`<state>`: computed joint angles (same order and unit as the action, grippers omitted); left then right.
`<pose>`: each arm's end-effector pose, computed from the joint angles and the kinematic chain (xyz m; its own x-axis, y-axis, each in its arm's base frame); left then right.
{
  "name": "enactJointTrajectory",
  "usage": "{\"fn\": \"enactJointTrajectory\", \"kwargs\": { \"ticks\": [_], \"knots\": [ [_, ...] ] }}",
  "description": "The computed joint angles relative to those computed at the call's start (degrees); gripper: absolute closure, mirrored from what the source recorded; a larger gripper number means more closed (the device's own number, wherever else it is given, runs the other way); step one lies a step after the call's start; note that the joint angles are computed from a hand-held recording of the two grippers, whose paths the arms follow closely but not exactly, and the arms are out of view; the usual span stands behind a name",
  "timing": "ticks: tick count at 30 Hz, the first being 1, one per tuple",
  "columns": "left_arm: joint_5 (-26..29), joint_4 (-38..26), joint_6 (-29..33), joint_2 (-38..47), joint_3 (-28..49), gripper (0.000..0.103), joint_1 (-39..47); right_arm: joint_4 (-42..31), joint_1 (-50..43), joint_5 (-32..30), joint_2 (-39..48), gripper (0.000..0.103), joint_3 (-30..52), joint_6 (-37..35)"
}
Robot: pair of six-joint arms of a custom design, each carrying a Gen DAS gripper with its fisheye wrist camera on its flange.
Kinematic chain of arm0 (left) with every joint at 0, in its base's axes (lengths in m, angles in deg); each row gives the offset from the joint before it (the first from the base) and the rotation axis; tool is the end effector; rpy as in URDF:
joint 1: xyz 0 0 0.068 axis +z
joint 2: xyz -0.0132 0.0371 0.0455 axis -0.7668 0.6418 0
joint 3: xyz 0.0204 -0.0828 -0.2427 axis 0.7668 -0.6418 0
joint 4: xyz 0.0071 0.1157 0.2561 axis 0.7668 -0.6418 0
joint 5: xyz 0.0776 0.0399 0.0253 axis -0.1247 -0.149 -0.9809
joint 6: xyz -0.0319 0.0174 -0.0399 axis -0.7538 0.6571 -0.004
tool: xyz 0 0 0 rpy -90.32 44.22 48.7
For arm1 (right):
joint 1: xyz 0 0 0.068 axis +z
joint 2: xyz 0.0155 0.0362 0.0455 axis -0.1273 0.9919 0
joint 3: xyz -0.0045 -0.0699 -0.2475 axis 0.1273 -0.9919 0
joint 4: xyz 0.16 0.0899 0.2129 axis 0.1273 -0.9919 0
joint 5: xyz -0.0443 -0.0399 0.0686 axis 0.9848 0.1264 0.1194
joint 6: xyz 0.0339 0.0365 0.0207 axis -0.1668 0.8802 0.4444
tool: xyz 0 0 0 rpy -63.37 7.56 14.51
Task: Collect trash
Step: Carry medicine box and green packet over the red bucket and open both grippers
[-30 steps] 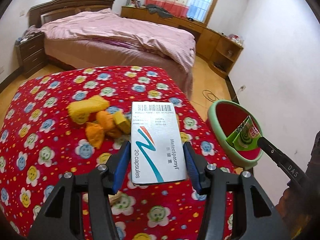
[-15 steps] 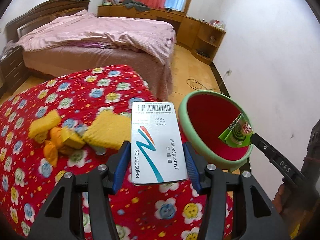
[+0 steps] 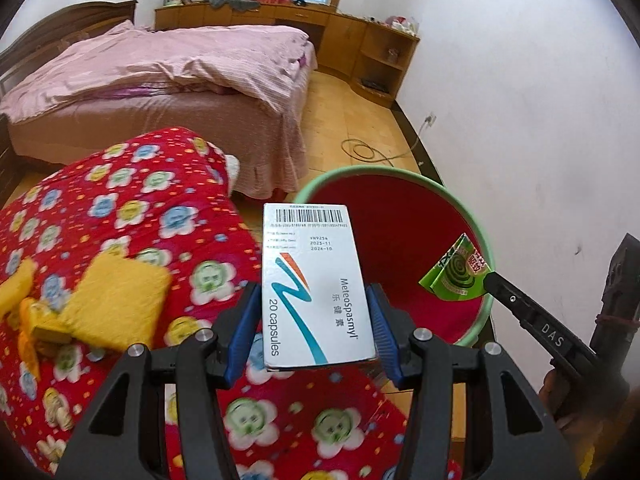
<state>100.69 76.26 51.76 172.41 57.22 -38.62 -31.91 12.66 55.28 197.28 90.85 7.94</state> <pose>0.2951 0.0523 0.0837 -0.7432 -0.2414 -0.6240 -0.1334 0.9674 -0.2154 0.3218 0.1223 0.0501 -0.7469 0.1577 -0.6460 -0.1461 0.9088 0.3908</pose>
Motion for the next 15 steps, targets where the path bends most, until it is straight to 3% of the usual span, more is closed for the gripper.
{"fn": "enactJointTrajectory", "kwargs": {
  "ticks": [13,15],
  "knots": [
    [0.6,-0.1,-1.1,6.7,5.6,0.049,-3.9,1.6,-3.5,-1.8,1.6,0.092,-0.4,0.2],
    [0.7,-0.1,-1.1,6.4,5.3,0.049,-3.6,1.5,-3.2,-1.9,1.1,0.086,-0.8,0.1]
  ]
}}
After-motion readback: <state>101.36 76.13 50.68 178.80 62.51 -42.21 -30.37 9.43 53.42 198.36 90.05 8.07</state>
